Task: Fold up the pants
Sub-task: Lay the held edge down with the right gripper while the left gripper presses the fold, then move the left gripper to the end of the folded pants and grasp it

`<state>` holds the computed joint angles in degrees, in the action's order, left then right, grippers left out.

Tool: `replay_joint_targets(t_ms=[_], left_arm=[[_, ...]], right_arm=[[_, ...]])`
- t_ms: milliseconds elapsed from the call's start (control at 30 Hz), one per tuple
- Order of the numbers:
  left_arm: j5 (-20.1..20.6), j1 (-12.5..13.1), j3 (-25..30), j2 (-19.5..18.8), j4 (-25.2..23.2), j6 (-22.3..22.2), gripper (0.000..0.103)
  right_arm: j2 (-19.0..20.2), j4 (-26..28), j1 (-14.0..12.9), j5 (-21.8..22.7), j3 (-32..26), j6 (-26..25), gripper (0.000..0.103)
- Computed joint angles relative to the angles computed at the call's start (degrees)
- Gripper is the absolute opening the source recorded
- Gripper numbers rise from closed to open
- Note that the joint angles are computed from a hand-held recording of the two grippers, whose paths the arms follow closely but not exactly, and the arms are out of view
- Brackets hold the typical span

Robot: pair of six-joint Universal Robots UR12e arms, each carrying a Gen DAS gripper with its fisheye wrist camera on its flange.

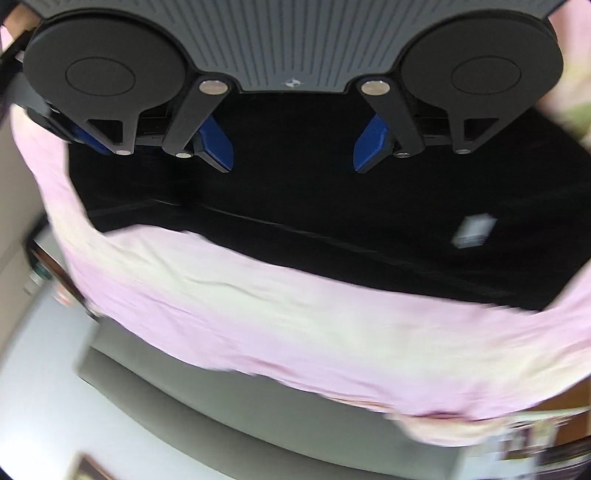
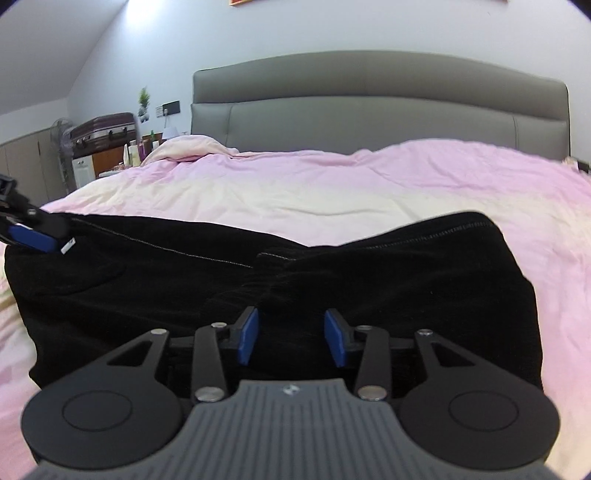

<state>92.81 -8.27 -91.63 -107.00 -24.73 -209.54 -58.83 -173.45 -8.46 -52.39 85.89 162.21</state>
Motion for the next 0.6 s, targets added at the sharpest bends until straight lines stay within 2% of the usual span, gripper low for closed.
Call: replay_joint_targets(t_ms=[33, 133, 167, 267, 333, 433, 500, 600], left_arm=[[0.64, 0.90, -2.18, 1.52, 0.42, -2.75, 0.087], [1.81, 3.06, -7.59, 5.18, 1.83, -9.54, 0.087], [2.74, 3.47, -8.93, 6.13, 1.89, -10.59, 0.087], [4.33, 4.38, -11.42, 8.04, 0.06, -12.55, 0.086], [3.43, 5.17, -12.18, 8.58, -1.17, -12.82, 0.085], [2.04, 6.25, -13.00, 8.98, -1.58, -10.93, 0.085], [0.56, 6.83, -13.46, 9.11, -1.29, -9.70, 0.085], [-1.52, 7.57, -14.01, 9.07, -0.30, -8.38, 0.085]], right_arm=[[0.01, -0.65, 0.06, 0.23, 0.17, -0.35, 0.039], [-0.88, -1.46, 0.09, 0.55, 1.73, -1.57, 0.050], [-1.21, -1.24, 0.45, -0.76, 2.15, -2.76, 0.053], [-2.21, -0.78, 1.27, -3.56, 3.40, -7.04, 0.054], [-3.01, -0.53, 1.72, -4.84, 4.05, -8.51, 0.054], [-4.39, -0.84, 2.26, -5.65, 5.07, -8.98, 0.056], [-5.22, -1.44, 2.84, -6.44, 5.63, -9.07, 0.062], [-6.30, -1.78, 4.22, -7.60, 6.11, -8.14, 0.062]])
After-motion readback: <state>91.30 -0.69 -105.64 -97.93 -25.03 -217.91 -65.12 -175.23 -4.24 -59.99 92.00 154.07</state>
